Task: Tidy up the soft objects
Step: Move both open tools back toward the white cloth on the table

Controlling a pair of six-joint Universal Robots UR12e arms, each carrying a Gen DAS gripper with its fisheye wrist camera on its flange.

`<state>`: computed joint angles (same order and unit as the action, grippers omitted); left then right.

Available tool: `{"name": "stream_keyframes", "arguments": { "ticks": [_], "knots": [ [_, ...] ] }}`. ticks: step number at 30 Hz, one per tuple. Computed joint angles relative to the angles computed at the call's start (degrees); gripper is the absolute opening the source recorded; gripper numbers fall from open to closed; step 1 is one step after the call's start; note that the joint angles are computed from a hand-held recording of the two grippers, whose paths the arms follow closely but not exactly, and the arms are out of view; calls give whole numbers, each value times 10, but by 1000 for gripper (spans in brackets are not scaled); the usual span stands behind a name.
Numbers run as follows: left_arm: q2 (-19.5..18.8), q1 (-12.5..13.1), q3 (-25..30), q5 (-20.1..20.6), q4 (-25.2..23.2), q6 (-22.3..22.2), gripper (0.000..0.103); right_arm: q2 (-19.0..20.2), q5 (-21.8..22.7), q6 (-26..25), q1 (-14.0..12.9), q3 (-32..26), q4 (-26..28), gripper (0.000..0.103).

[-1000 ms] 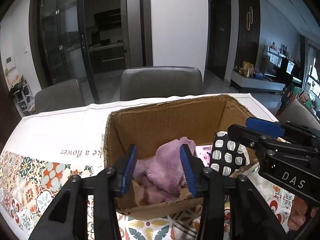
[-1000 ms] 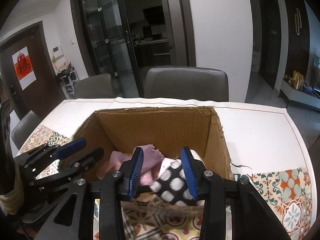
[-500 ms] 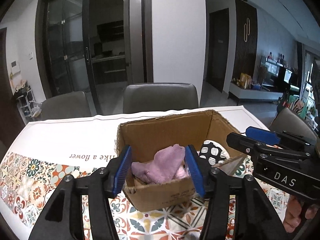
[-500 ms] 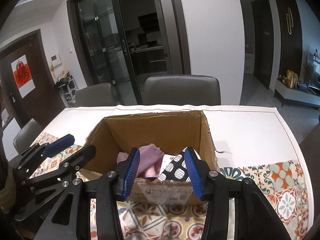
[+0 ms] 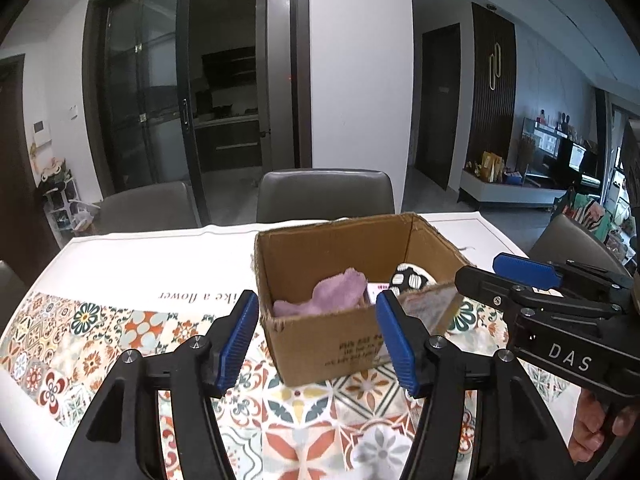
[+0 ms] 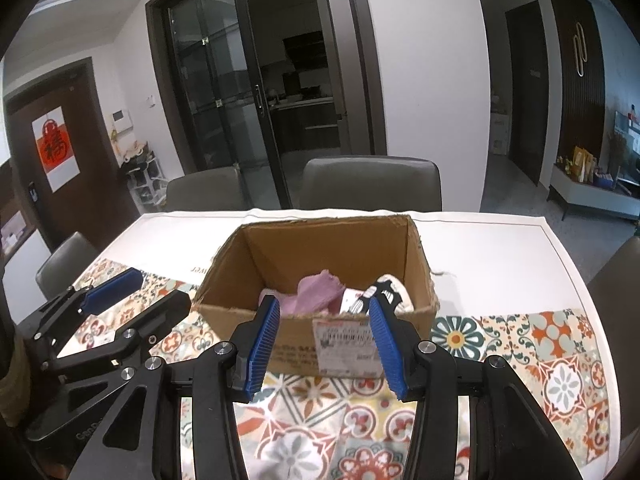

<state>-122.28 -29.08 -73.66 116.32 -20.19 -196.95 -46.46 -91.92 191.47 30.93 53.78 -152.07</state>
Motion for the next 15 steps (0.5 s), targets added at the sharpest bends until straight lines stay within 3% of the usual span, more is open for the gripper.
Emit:
{"name": "stream_keyframes", "arguments": {
  "ticks": [15],
  "knots": [
    [39,-21,-70,-4,-16,-8,61,-52,3,-7,9,97,12,48]
  ]
}}
